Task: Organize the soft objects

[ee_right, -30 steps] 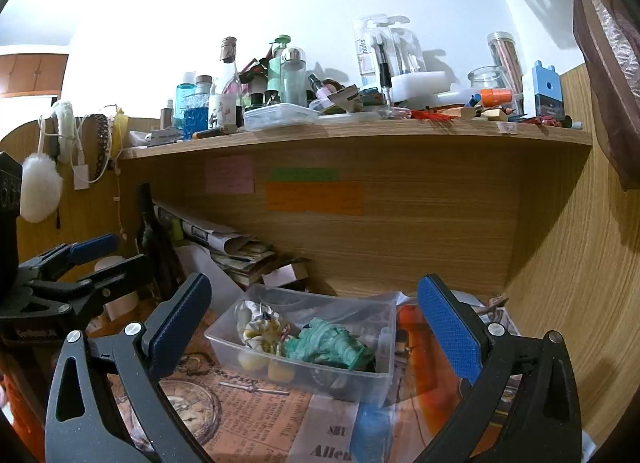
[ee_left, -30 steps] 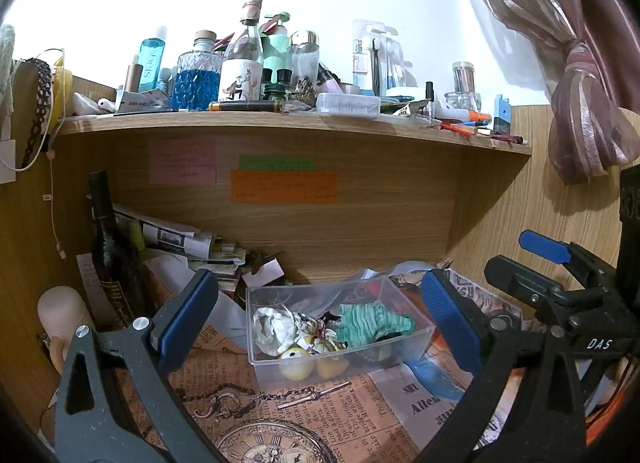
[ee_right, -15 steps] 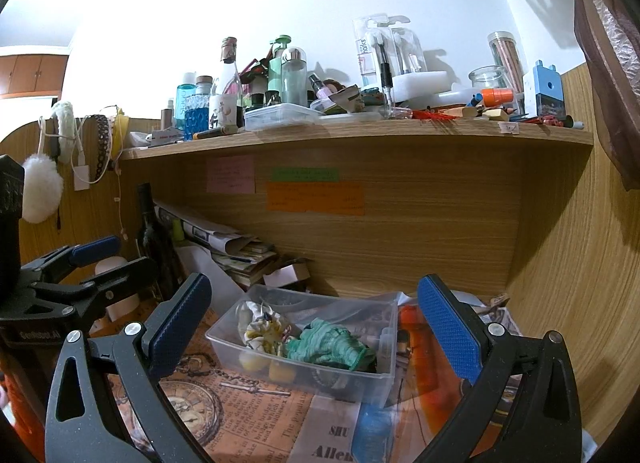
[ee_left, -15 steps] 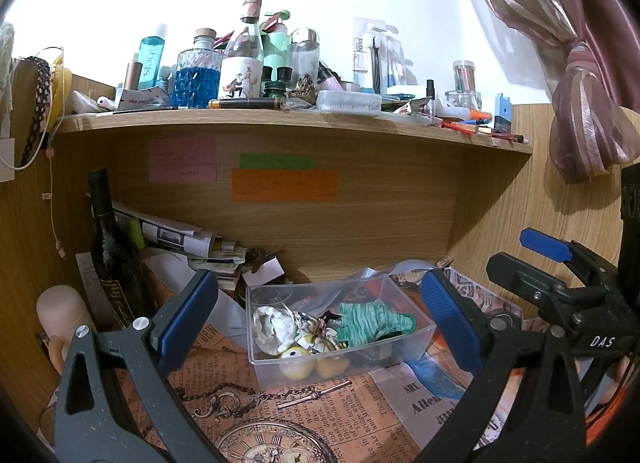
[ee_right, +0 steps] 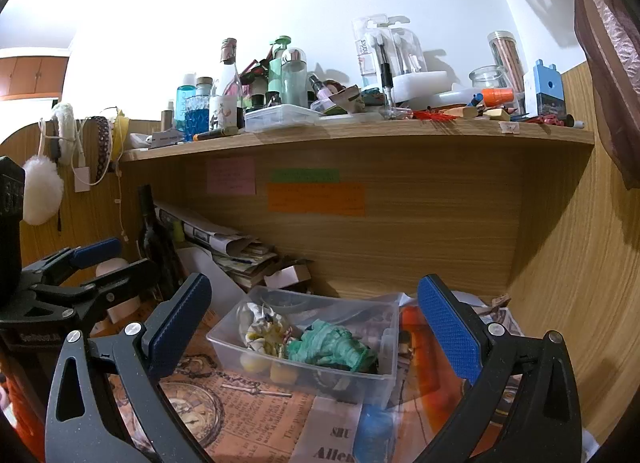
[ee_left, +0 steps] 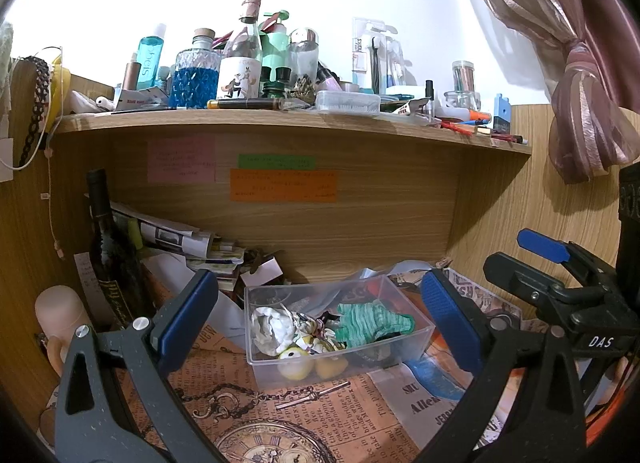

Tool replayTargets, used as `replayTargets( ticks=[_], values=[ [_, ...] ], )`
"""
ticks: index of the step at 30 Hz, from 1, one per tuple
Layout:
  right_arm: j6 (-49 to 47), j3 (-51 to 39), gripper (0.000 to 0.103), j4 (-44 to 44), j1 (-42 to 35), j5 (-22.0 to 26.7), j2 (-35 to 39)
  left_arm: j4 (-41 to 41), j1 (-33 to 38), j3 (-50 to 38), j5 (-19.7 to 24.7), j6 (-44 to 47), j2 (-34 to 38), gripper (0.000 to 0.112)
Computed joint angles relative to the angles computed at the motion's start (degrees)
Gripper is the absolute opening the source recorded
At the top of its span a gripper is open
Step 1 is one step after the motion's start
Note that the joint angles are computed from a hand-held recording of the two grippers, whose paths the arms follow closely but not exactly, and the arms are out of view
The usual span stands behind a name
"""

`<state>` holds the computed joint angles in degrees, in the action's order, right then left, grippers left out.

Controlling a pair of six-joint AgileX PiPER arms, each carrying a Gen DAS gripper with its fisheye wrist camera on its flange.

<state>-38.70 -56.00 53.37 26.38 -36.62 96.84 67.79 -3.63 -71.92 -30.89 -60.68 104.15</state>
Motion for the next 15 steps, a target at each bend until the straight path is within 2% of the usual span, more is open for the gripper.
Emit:
replayTargets(
  ticks=[15],
  values=[
    [-0.7, -0.7, 0.103, 1.1, 0.9, -0.6, 0.5, 4.7, 1.1, -2.0, -1.8, -5.0, 0.9, 0.103]
  ],
)
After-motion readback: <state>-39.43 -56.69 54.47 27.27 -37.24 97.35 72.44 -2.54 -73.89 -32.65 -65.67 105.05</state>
